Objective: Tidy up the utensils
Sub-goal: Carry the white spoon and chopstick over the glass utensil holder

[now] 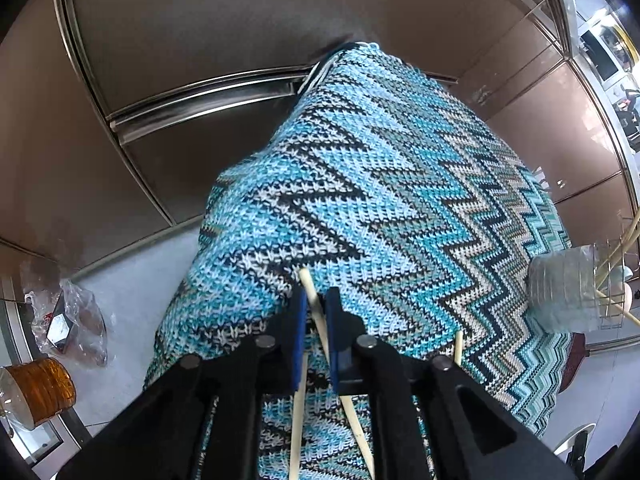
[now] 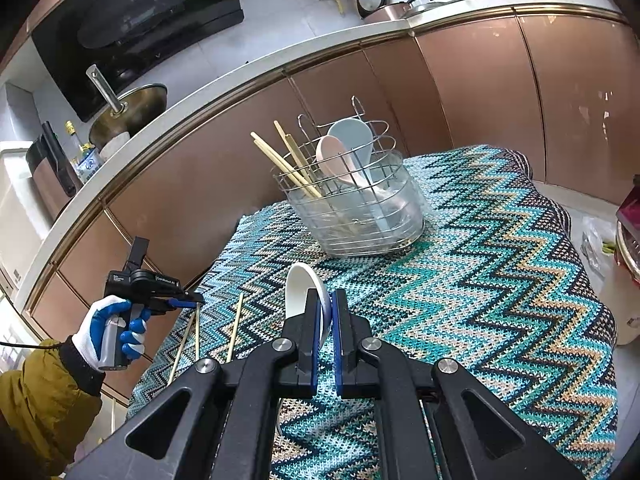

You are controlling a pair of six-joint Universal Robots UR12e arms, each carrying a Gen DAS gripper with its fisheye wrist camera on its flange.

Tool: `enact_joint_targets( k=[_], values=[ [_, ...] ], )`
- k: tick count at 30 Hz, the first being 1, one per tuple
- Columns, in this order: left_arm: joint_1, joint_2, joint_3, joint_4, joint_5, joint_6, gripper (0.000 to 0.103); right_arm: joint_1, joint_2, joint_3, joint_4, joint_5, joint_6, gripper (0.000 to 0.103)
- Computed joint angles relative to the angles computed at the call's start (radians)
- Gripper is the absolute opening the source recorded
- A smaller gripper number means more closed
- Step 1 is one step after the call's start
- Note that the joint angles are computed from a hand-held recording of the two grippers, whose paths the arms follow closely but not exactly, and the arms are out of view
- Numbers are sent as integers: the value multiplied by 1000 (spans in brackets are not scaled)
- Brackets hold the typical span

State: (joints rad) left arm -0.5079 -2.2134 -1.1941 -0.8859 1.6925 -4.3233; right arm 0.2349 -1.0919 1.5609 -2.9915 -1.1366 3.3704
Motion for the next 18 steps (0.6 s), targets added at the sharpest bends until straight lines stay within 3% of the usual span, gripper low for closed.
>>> enact_joint_targets(
  k=[8,18],
  values=[
    [-16,27,-29,53,57,-20,6,-5,-19,22,-29,-1,7,6],
    [-84,62,-43,181,253,56,5,-8,-56,60,-94,1,14,6]
  ],
)
